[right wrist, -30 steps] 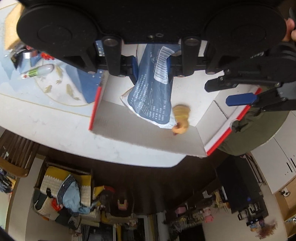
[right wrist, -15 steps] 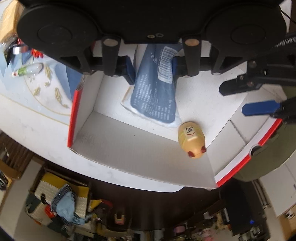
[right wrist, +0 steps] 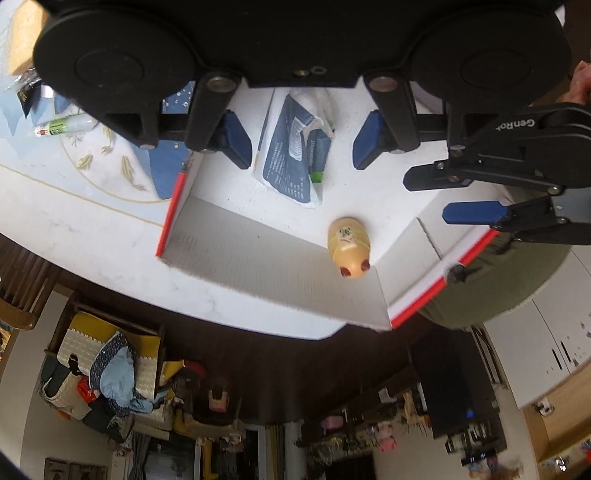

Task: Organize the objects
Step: 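Lower the white-and-navy packet into the box and open the right tool, then withdraw both tools from the box back over the table items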

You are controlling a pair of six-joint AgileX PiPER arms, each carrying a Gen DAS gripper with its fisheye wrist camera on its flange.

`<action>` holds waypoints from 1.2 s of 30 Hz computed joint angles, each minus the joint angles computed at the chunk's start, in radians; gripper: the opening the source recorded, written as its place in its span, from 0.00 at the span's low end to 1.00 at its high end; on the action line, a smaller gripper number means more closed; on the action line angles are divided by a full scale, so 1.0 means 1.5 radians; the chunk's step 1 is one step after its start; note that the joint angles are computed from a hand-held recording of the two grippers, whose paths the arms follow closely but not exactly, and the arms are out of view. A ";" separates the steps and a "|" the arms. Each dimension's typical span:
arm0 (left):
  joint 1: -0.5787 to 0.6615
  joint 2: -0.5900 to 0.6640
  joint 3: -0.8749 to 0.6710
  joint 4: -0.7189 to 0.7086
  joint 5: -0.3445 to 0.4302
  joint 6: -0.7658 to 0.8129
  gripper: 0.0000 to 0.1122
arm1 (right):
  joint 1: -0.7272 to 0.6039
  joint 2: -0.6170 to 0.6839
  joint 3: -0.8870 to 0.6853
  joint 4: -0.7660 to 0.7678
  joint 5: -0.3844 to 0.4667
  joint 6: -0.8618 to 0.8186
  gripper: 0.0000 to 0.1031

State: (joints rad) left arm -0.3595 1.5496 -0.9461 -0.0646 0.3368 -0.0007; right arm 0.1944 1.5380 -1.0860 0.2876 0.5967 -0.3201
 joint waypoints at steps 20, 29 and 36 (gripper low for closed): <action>-0.139 -0.120 0.031 0.243 0.046 -0.314 0.63 | -0.170 -0.210 0.118 0.240 0.121 -0.270 0.77; -0.259 -0.128 0.039 0.403 0.087 -0.554 0.74 | -0.353 -0.272 0.177 0.341 0.220 -0.445 0.98; -0.350 -0.103 0.024 0.456 0.107 -0.672 0.77 | -0.539 -0.270 0.186 0.380 0.326 -0.580 0.99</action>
State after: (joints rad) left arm -0.8845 1.3951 -0.9098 0.6197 0.4966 -1.0080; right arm -0.6136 1.1323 -0.8070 0.8577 1.0864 -1.1899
